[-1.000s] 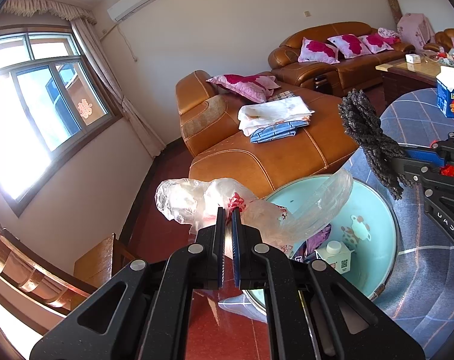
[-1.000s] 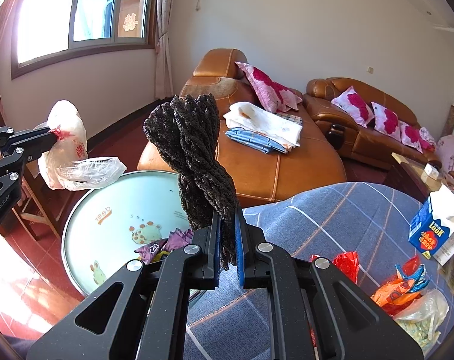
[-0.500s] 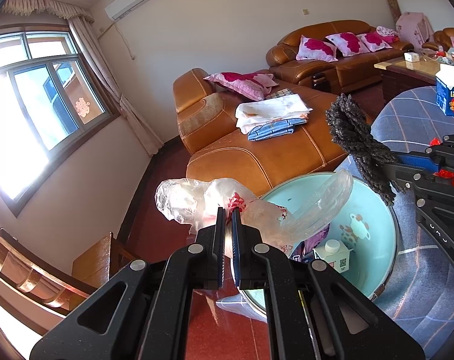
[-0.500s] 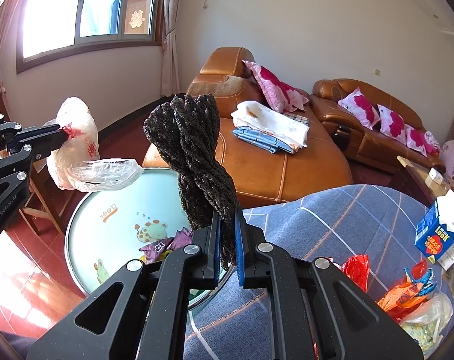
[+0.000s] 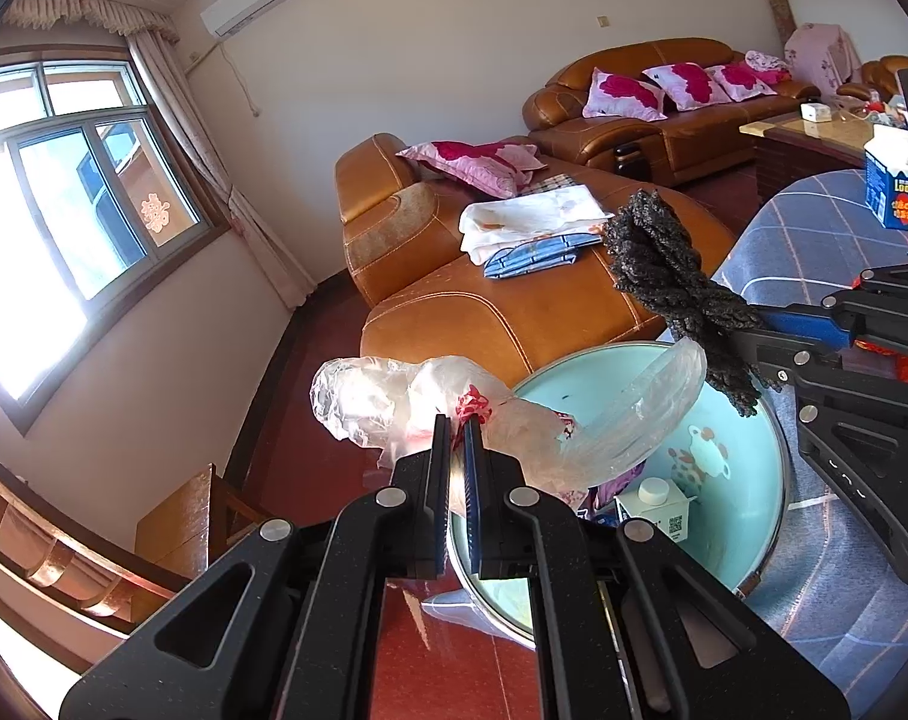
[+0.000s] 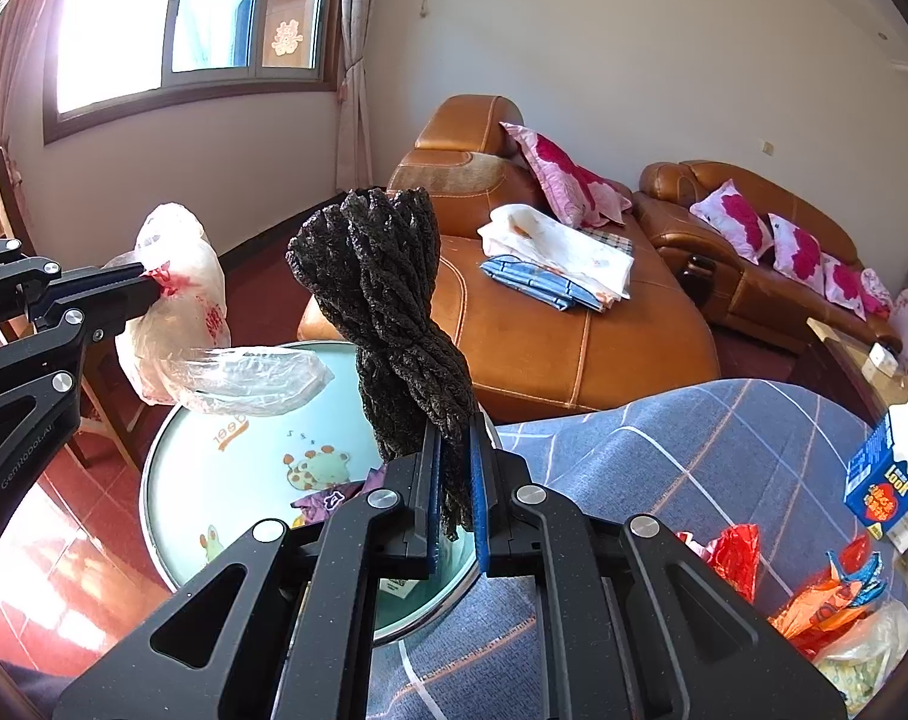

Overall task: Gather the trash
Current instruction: 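Carry clear bag and black scrubber over the light-blue bin and open both tools, then grasp the red mesh net on the table with the right tool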

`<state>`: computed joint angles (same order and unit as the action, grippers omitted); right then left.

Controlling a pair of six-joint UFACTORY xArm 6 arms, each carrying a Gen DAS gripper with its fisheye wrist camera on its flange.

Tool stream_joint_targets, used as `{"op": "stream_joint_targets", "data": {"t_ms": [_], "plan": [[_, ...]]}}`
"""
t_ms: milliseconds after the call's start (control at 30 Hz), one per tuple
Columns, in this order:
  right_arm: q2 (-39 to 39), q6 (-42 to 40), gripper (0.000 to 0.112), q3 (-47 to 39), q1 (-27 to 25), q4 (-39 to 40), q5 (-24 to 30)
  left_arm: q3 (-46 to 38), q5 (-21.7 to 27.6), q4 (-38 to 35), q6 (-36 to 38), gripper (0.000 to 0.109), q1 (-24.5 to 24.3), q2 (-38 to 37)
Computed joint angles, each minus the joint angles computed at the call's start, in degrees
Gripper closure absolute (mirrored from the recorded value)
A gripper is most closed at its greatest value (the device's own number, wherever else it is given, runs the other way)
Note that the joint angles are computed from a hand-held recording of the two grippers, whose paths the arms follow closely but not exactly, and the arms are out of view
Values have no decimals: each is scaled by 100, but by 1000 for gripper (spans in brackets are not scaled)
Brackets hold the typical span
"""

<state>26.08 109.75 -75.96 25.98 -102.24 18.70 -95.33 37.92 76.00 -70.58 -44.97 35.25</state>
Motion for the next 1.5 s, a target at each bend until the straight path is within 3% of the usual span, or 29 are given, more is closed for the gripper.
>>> {"op": "stream_joint_targets", "data": {"t_ms": [233, 333, 433, 500, 533, 567, 600, 633, 700, 800, 1267, 1500], "plan": [[81, -5, 103, -121, -11, -19, -57, 35, -30, 16, -11, 104, 6, -28], [106, 176, 101, -150, -33, -216, -119, 80, -31, 60, -108, 99, 7, -59], [84, 459, 96, -140, -55, -438, -179, 120, -33, 63, -154, 98, 11, -78], [68, 666, 82, -148, -96, -589, -309, 149, -117, -26, -133, 97, 29, -91], [36, 780, 66, -120, -67, -682, -241, 162, -160, -52, -134, 91, 38, -96], [1, 822, 60, -79, -40, -711, -170, 177, -140, -19, -163, 85, 27, -97], [-31, 853, 60, -41, -35, -722, -138, 191, -65, 79, -255, 66, 3, -105], [-63, 876, 60, 2, -20, -703, -72, 221, -43, 169, -341, 58, -7, -123], [-177, 945, 60, 154, -5, -659, 77, 257, -79, 156, -310, 57, -1, -139], [-370, 1002, 57, 396, -9, -566, 232, 296, 73, 334, -506, 38, -34, -171], [-1501, 1363, 43, 1845, 351, -360, 1191, 528, -105, 153, -474, 29, -261, -294], [-2427, 1510, 43, 2988, 368, -28, 1588, 557, -211, 185, -316, 26, -603, -283]]}}
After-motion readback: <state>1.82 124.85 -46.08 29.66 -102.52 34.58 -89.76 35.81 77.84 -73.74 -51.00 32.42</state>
